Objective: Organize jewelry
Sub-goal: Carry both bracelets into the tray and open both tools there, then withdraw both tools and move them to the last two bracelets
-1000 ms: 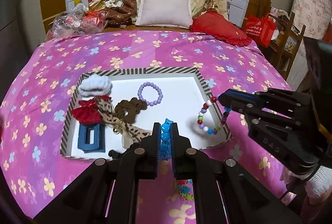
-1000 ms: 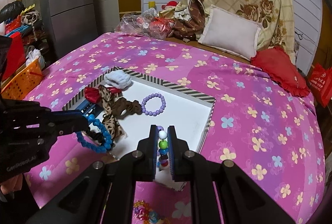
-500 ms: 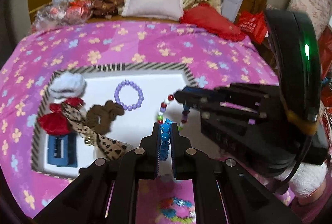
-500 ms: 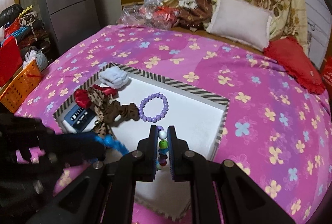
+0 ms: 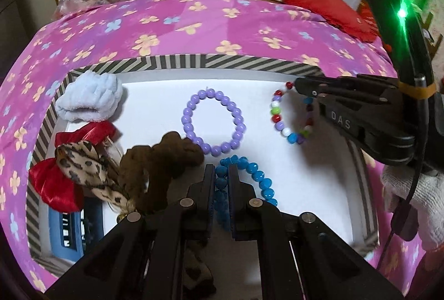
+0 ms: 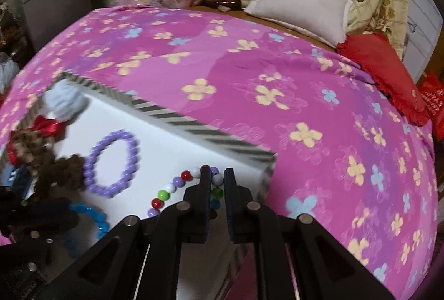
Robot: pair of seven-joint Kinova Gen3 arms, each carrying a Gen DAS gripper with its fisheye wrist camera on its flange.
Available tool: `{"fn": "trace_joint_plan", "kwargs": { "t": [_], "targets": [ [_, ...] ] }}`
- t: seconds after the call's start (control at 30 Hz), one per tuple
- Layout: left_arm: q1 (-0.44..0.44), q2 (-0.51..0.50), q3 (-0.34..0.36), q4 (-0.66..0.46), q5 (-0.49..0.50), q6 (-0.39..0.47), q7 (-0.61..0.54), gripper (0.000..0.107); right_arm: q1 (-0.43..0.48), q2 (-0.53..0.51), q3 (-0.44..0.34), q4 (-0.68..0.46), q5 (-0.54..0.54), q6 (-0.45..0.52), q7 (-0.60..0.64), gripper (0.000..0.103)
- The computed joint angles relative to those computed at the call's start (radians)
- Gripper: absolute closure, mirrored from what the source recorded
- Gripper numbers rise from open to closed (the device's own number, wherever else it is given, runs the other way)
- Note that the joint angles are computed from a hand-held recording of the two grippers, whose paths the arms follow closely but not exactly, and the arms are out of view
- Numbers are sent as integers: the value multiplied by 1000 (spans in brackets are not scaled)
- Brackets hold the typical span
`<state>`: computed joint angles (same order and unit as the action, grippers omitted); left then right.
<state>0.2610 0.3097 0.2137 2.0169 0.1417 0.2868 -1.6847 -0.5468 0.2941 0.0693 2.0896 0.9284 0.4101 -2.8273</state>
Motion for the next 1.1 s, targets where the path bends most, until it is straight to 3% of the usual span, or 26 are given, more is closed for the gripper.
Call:
{"fn": "trace_joint_plan", "kwargs": {
  "t": [0.17,0.2,0.3,0.37,0.4,0.5,0.73,0.87,0.97,1.1],
  "targets": [
    [73,15,-71,-7,-55,-24,83,91,-33,24,28,-6,68,18,-82,92],
    [63,15,-62,-5,-54,-29,86,91,-38,25,29,-3,83,22,-106,85],
    [-12,11,9,6,-16,-39,46,87,-31,-3,22,25,115,-7,-168,78],
    [-82,1,75,21,32,-44,-8,71,-33,-28,12,47,149,-10,-217,75],
    [-100,-6,91,29,46,-47,-22,69,-31,-45,1,60,158,-10,-237,74],
    [-97,-43,85,61,67,-64,-47,67,-27,-101,-37,111,203,-15,-311,70],
    [-8,-161,5,150,20,-93,-15,67,-45,-252,-179,227,238,70,-462,61],
    [-10,-231,15,213,37,-117,-45,67,-62,-326,-293,272,181,157,-498,57],
    [-18,-283,21,258,106,-121,-121,67,-82,-360,-380,296,119,216,-513,57],
    [21,-338,-28,303,217,-107,-239,67,-119,-387,-457,319,52,275,-540,55]
  ]
}}
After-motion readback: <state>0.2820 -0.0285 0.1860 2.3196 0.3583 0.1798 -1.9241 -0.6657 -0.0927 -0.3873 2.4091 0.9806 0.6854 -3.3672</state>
